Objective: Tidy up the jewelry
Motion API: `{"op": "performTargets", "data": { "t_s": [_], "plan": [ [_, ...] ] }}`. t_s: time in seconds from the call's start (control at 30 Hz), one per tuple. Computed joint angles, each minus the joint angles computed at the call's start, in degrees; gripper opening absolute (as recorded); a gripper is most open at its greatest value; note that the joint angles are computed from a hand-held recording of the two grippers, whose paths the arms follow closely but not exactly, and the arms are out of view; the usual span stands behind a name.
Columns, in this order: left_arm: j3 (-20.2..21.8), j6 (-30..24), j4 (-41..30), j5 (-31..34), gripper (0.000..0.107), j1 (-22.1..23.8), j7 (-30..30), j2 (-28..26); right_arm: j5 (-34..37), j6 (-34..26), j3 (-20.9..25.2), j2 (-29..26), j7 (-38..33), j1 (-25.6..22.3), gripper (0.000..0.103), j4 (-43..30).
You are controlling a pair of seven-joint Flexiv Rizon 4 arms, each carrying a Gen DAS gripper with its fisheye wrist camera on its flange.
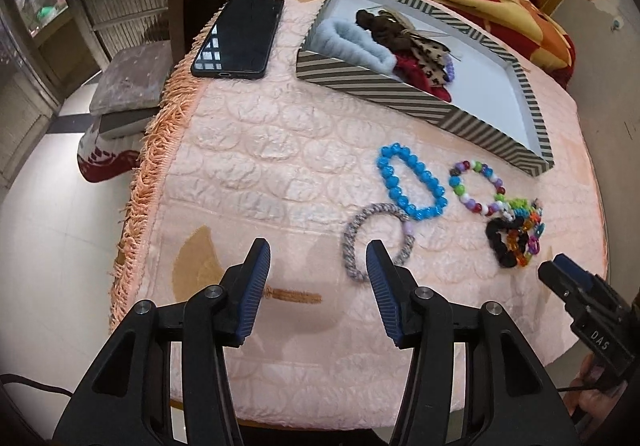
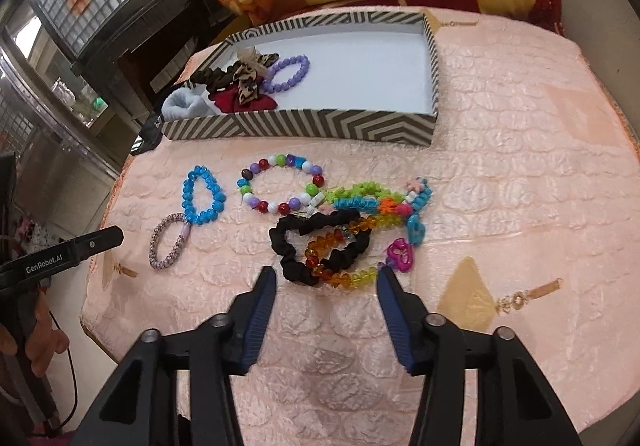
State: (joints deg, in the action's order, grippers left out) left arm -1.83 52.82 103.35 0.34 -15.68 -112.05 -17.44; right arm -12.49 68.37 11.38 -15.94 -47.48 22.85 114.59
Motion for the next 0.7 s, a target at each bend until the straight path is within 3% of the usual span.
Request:
{"op": "performTargets", "data": {
  "t_s": [0.2,0.7],
  "plan": [
    [-0.48,-0.60,-0.63,-1.45,0.050,0.65,1.82,-1.37,1.83,-1.33,1.12,-1.93,-3.95,-0.53,0.033,-1.54],
    [-1.90,-3.04,-3.05,-6.86,0.054,1.96,10.87,-5.06,1.48,-2.86,0.42,-3.83,-8.17,-0.33,0.031,-2.55]
  ]
}}
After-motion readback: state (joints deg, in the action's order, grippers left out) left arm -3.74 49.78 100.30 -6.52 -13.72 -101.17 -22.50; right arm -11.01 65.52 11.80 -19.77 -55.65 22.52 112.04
